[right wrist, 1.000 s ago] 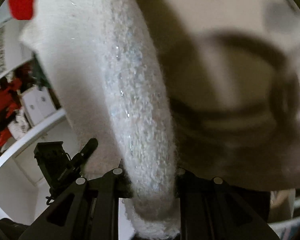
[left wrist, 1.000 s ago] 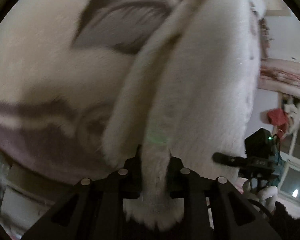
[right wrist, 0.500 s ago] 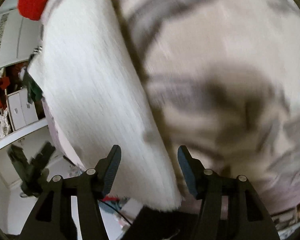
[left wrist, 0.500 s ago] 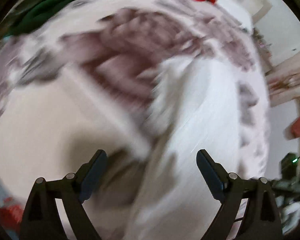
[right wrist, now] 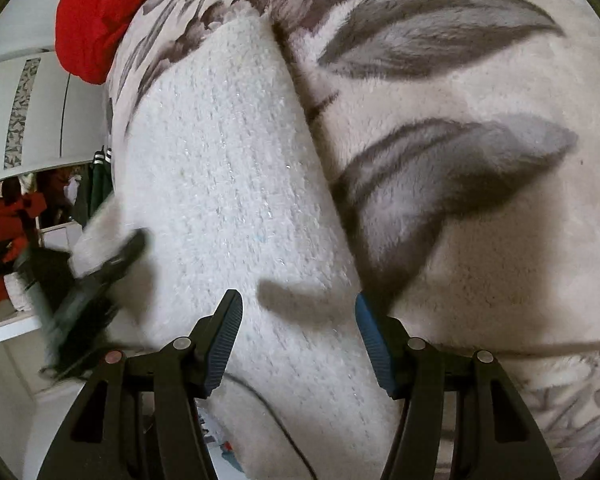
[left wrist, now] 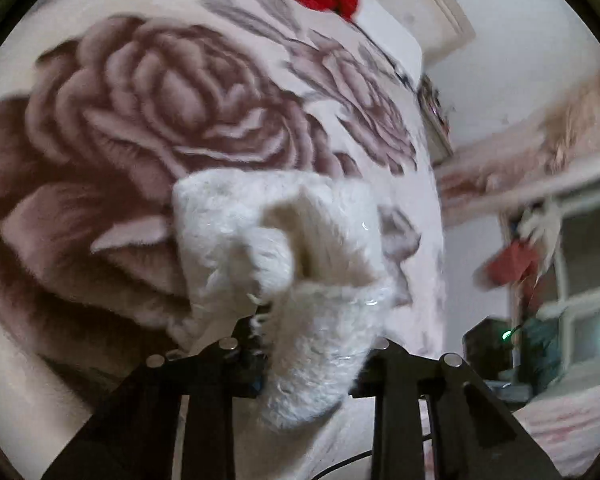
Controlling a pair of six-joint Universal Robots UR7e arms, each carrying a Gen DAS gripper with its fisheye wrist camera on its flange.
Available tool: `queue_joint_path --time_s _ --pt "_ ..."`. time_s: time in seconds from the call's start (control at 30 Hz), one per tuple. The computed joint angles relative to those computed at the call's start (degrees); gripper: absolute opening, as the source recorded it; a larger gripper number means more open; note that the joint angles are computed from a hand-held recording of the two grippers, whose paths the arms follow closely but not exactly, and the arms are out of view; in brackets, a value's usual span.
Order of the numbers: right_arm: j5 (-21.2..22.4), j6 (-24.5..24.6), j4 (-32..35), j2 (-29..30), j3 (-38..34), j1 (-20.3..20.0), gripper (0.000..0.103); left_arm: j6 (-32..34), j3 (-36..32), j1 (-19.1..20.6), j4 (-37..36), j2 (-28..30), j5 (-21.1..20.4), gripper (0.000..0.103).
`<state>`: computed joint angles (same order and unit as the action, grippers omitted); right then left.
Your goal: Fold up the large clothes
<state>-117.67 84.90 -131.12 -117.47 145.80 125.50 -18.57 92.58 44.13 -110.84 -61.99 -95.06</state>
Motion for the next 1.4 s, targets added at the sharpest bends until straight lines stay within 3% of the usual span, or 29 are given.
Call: queue_joint_path --time_s 0.1,0.2,0.27,0.37,0.4,0.43,0.5,0.53,0.57,0.63,0.73,0.83,0.93,1.03,1.13,1.2,1.3,1.4 --pt "-0.2 -1.3 3.6 -0.7 -1.1 -1.3 0.061 -1.9 -2.7 2.4 3.2 2.6 9.9 0.025" --pt "-1.2 -0.5 10.9 -1.6 -3.8 -1.0 0.061 -2.4 -5.3 3.7 4.4 3.9 10.7 0.025" --pt "-1.8 -1.1 10.7 0.0 -5.7 -0.6 0.061 -1.3 -7.2 2.4 7.0 3.9 12.8 0.027" --pt "-1.8 -5.9 9.3 2.9 -9.1 -0.4 0.061 -0.6 -9.7 -0.3 12.7 3.6 17.0 0.030" --pt "-1.4 -7.7 9.9 4.3 -10.6 -0.4 0.061 0.0 -9.8 -1.0 13.8 3.5 19.2 0.043" --pt "-0.4 -10.6 9.9 6.6 -12.3 -1.0 0.061 0.7 -8.9 -1.9 14.6 2.5 22.5 0.065" --pt "1.2 -15.9 10.6 12.4 -16.0 -3.2 0.059 2.4 -6.2 -2.2 12.3 2.3 28.6 0.084" --pt "1.9 -18.4 12.4 15.6 -18.1 -4.3 0.049 2.2 -4.4 -2.4 13.7 1.5 33.9 0.083" --pt "2.2 -20.1 15.2 19.0 -20.0 -5.4 0.026 1.6 -3.6 -2.2 15.1 1.6 36.8 0.083" --pt "2.6 -22.9 19.9 25.8 -23.3 -8.3 0.018 0.2 -1.3 -0.6 19.1 0.7 41.1 0.083" --pt "1.5 -27.1 21.9 31.5 -23.7 -12.5 0.015 1.2 2.8 2.3 17.4 -2.1 40.2 0.085" --pt "4.4 -28.8 19.7 30.3 -22.6 -16.2 0.013 3.8 7.1 3.8 7.7 -4.6 38.3 0.098" --pt "9.4 -30.1 19.0 26.3 -21.5 -19.0 0.012 2.1 8.9 4.2 3.7 -4.7 38.8 0.103" --pt "8.8 -29.2 21.6 23.9 -24.6 -14.5 0.012 2.0 11.4 3.1 0.3 -5.2 41.4 0.103" --pt "10.7 -32.2 15.5 24.7 -26.1 -10.7 0.012 4.2 12.8 3.1 -2.0 -6.3 41.0 0.103" --pt "13.2 -35.0 11.5 28.4 -26.8 -10.9 0.012 4.2 11.5 3.4 0.1 -6.9 39.0 0.103" --pt "8.5 -34.9 12.3 36.9 -28.4 -11.5 0.011 1.5 8.0 3.3 5.6 -8.0 35.7 0.103" --pt "7.6 -35.3 5.0 40.2 -26.1 -13.8 0.007 -0.5 4.7 1.6 10.8 -10.2 34.5 0.103"
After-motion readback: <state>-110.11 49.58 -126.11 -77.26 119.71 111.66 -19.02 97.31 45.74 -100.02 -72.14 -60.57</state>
